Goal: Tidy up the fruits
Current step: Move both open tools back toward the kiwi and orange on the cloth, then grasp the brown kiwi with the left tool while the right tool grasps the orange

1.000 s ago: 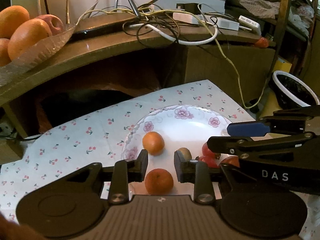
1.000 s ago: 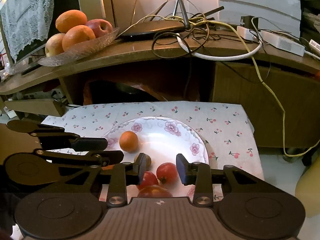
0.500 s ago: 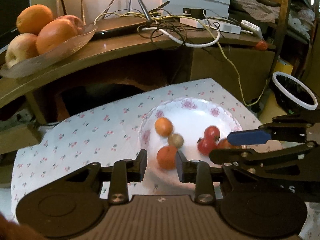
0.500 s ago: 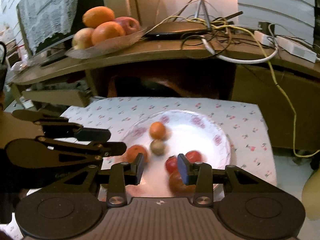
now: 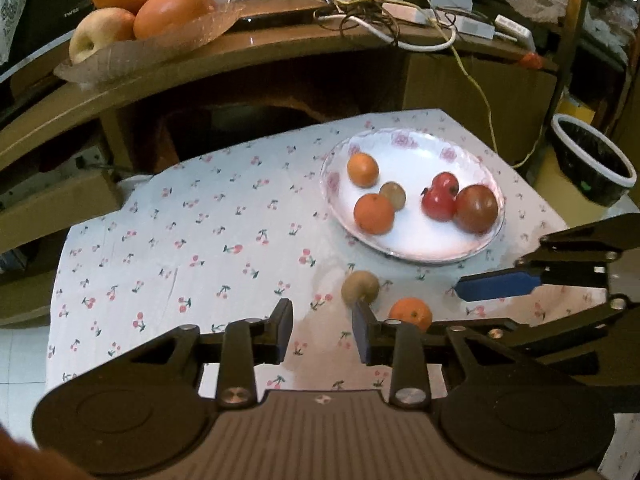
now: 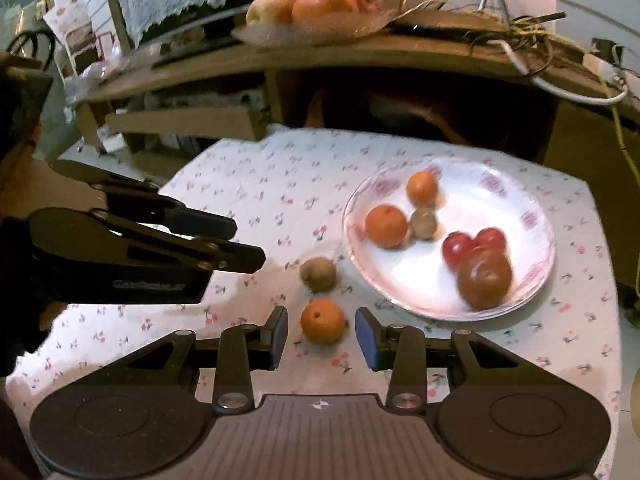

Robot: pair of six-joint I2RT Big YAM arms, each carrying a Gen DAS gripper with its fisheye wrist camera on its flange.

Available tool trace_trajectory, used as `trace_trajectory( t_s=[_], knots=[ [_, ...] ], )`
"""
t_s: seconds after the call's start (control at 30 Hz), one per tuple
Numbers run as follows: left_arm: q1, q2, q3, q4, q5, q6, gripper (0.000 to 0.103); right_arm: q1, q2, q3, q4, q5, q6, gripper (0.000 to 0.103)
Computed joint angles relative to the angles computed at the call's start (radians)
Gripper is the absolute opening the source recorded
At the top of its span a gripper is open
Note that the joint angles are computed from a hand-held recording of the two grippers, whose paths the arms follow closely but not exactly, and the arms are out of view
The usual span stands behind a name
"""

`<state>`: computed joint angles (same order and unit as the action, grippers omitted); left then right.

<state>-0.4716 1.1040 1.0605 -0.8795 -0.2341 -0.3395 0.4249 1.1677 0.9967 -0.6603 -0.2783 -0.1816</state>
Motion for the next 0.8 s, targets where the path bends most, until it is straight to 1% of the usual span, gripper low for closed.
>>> trace_trajectory(
  t_s=[0.23, 0.27, 0.33, 0.4, 0.43, 0.63, 0.8],
  knots=[
    [0.027, -0.002, -0.018, 0.005, 0.043, 0.025, 0.038, 0.037, 0.061, 0.015, 0.008, 0.033, 0.0, 0.04],
    [0.029, 0.0, -0.018, 0.005, 0.047, 0.026, 0.038, 0.042, 0.067, 0.016, 0.01, 0.04, -0.001, 0.043],
    [0.034, 0.004, -0.018, 0.01, 0.058, 0.03, 0.038, 0.05, 0.078, 0.019, 0.02, 0.071, 0.001, 0.043],
    [0.035, 0.009, -0.017, 0.018, 0.065, 0.034, 0.038, 0.043, 0.098, 0.036, -0.001, 0.065, 0.011, 0.038],
    [0.035, 0.015, -0.015, 0.024, 0.068, 0.037, 0.039, 0.04, 0.106, 0.041, -0.012, 0.061, 0.02, 0.031],
    [0.024, 0.064, -0.001, 0.06, 0.086, 0.057, 0.039, 0.032, 0.087, 0.038, -0.044, 0.061, 0.008, 0.031],
    [0.011, 0.117, 0.022, 0.076, 0.093, 0.055, 0.039, -0.008, 0.055, 0.034, -0.077, 0.057, 0.018, 0.031]
  ],
)
